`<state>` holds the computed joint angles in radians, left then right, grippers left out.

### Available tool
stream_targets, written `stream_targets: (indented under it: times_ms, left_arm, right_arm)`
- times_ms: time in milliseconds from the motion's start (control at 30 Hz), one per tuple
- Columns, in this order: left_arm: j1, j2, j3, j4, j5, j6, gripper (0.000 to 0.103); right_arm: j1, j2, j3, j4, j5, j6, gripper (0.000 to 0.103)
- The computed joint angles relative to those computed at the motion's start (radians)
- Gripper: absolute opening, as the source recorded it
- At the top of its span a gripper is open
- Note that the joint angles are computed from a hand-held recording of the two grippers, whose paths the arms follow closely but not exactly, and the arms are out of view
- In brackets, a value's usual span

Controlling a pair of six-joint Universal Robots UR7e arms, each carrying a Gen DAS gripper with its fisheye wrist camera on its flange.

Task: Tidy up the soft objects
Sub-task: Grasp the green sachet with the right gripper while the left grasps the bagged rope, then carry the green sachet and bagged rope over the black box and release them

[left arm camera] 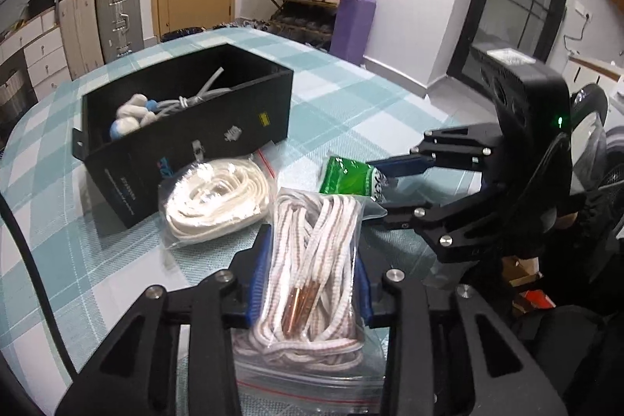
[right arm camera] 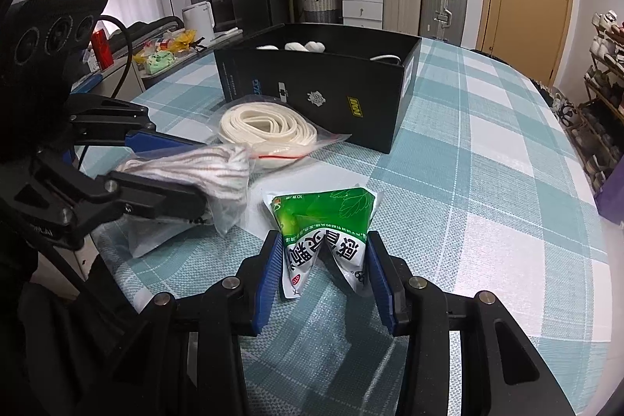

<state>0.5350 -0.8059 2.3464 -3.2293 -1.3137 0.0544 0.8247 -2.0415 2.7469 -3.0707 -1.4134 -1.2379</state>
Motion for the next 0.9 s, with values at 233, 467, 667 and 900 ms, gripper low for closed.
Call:
stream_targets:
  times_ms: [233,467,667,900]
  left_arm:
    - [-0.009,-0.039,0.025,-0.066,0.033,-0.036,0.035]
    - [-0.026,-0.070,0.040,-0.123,0.119,-0.059,0.035]
    - [-0.018,-0.068,0.025,-0.168,0.177,-0.072,0.036]
    - [-0.009,-0.077,0.007,-0.177,0.228,-0.076,0.036]
  right_arm:
    - [-0.026,-0.077,0.001,0.082,0.059,-0.016,0.043]
    - [-0.049,-0.148,0.005,0.148,0.123,-0.029,0.043]
    - [-0.047,-0.184,0.000,0.174,0.164,-0.009,0.043]
    - [0.016,-0.141,-0.010,0.114,0.138,0.028,0.043]
